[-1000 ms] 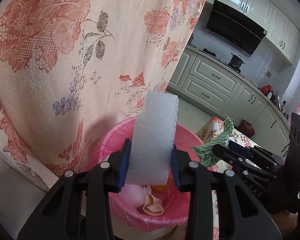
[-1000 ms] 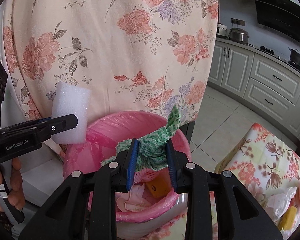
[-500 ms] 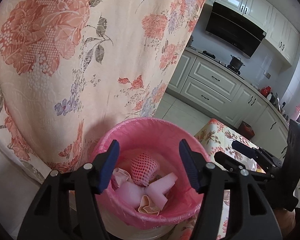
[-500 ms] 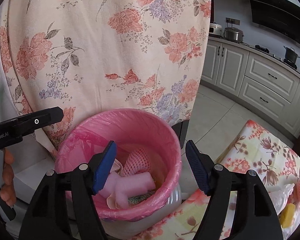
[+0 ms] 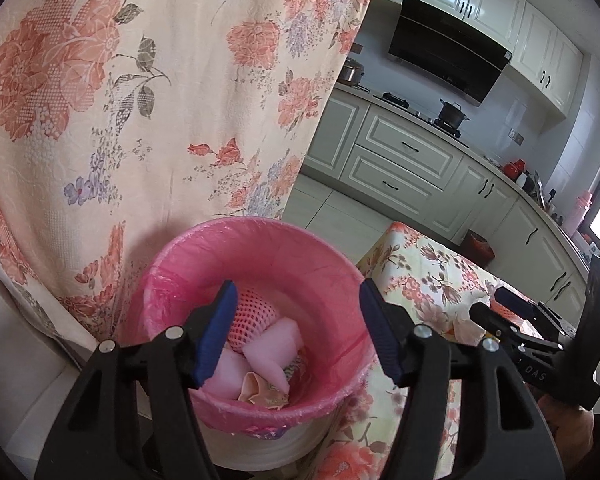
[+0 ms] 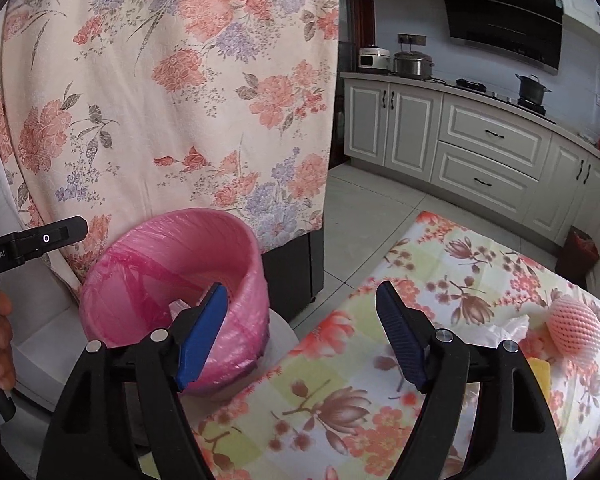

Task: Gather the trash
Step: 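Move both open tools back toward the remaining trash on the table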

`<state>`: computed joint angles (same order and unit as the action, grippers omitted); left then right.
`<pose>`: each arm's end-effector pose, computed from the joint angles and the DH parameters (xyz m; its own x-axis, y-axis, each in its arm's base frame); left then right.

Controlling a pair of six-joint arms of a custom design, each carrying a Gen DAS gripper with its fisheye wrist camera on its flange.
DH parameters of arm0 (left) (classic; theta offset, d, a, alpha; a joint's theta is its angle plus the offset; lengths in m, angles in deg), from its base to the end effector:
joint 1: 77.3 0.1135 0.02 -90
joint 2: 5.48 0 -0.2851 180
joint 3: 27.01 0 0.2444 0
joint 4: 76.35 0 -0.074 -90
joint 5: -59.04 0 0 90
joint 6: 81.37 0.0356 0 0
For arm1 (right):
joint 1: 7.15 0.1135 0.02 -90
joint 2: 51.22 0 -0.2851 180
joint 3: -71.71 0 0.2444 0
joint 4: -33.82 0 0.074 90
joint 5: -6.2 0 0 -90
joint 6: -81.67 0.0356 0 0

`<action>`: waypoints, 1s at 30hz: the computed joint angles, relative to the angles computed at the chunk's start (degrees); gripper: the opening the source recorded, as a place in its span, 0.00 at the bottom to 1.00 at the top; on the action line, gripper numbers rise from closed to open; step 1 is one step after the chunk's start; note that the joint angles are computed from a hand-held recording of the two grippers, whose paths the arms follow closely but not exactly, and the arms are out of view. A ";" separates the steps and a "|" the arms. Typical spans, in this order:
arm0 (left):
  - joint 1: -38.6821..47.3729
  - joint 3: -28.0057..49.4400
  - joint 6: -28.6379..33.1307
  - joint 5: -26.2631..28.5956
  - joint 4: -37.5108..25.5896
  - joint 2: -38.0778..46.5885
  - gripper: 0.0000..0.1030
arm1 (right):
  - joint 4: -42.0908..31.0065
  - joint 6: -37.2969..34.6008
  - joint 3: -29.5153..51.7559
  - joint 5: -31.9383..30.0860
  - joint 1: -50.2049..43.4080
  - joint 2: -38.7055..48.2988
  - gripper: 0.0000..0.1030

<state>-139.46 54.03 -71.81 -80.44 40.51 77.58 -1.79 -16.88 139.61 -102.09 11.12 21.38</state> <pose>0.1503 -0.2266 0.2998 -0.4899 -0.4444 -0.7500 -0.3473 0.8886 -0.2997 0.2439 0.0923 0.2958 -0.5294 -0.3234 -0.7843 -0.6104 0.7873 0.0874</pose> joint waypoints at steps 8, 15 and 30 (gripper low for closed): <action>-1.21 7.12 3.51 1.23 2.62 7.41 0.60 | -2.61 -6.49 -2.30 -6.28 -14.40 -1.92 0.72; -1.60 15.17 7.68 2.59 3.50 14.05 0.61 | -3.55 -12.00 -2.63 -11.16 -25.83 0.09 0.73; -1.69 32.48 15.38 6.89 2.79 27.85 0.61 | -1.29 -17.43 1.40 -10.56 -36.88 13.14 0.73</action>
